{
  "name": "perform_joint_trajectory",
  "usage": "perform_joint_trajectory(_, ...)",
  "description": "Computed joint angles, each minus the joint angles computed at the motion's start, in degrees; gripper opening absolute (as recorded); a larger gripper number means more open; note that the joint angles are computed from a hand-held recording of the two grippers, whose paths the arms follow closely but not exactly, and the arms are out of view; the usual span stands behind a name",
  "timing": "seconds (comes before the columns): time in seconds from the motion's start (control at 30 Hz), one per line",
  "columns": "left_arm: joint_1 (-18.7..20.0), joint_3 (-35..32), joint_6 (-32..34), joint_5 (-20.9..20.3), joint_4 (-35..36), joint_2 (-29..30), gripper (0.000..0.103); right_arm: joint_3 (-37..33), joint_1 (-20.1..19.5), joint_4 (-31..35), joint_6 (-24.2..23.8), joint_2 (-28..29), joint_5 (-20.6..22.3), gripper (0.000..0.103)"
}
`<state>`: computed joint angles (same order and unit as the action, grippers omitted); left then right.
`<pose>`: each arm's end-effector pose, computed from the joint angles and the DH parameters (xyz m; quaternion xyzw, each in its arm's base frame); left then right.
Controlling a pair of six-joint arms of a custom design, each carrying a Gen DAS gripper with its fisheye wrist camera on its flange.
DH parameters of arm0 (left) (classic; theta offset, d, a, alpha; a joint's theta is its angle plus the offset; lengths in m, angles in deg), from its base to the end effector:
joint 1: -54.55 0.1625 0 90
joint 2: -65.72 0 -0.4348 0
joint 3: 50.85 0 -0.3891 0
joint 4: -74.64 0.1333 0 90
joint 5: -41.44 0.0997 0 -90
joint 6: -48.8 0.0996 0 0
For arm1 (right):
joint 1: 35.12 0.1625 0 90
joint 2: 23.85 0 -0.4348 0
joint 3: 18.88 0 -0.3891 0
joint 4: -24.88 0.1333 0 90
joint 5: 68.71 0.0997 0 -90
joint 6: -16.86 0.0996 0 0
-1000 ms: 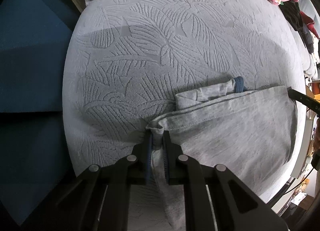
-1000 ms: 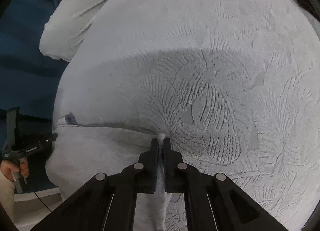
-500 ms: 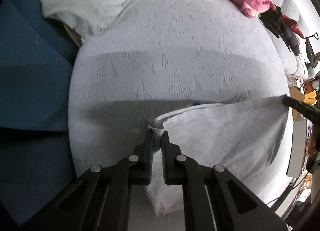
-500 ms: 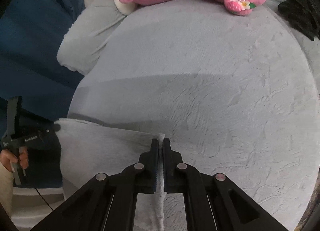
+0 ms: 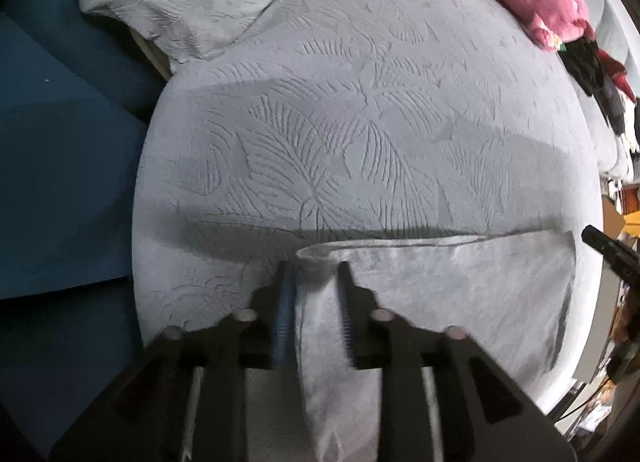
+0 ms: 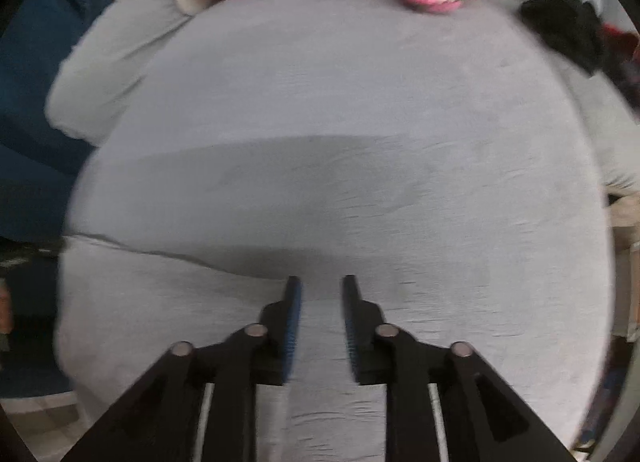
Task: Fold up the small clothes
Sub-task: 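Open both grippers and lift them away from the folded shirt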
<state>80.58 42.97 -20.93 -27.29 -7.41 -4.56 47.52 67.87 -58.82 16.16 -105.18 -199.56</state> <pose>-0.4108 -0.3892 0.2852 0.0025 0.9473 -0.0585 0.3151 0.1904 -0.5220 0.6331 0.0853 -0.9309 0.1074 0.3384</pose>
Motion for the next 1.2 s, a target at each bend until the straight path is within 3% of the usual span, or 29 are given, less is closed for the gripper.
perform_joint_trajectory(0.13,-2.5,-1.9,-1.9,0.9,3.4,-0.7,0.041,-3.0,0.0,6.1,1.0,-0.7,8.9,0.021)
perform_joint_trajectory(0.33,-6.8,0.0,3.5,-6.5,1.8,-1.1,0.041,0.5,1.2,15.4,3.7,-4.0,15.5,0.020)
perform_joint_trajectory(0.53,-8.9,6.5,0.3,-13.5,-2.6,-2.0,0.041,6.2,0.1,19.0,8.5,-7.2,14.4,0.020)
perform_joint_trajectory(0.67,-9.7,9.0,-1.9,-12.9,-3.3,-2.2,0.044,7.0,-1.0,19.4,11.0,-8.0,14.0,0.020)
perform_joint_trajectory(0.73,-9.9,8.2,-3.0,-12.7,-3.1,-1.4,0.051,5.7,0.3,20.6,11.7,-7.3,12.9,0.020)
perform_joint_trajectory(0.8,-10.2,7.6,-5.0,-13.0,-3.3,-0.9,0.075,4.5,1.9,21.7,12.0,-6.8,12.3,0.026)
perform_joint_trajectory(0.83,-10.6,7.0,-6.4,-12.9,-3.1,-0.5,0.077,3.6,2.9,22.8,12.5,-6.5,12.5,0.028)
perform_joint_trajectory(1.0,-13.2,0.8,-11.0,-11.7,4.6,3.8,0.082,0.8,6.2,26.4,14.4,-5.6,13.1,0.033)
perform_joint_trajectory(1.2,-15.2,-4.3,-17.1,-10.9,8.3,6.0,0.082,-0.4,9.6,29.5,17.6,-6.7,13.2,0.033)
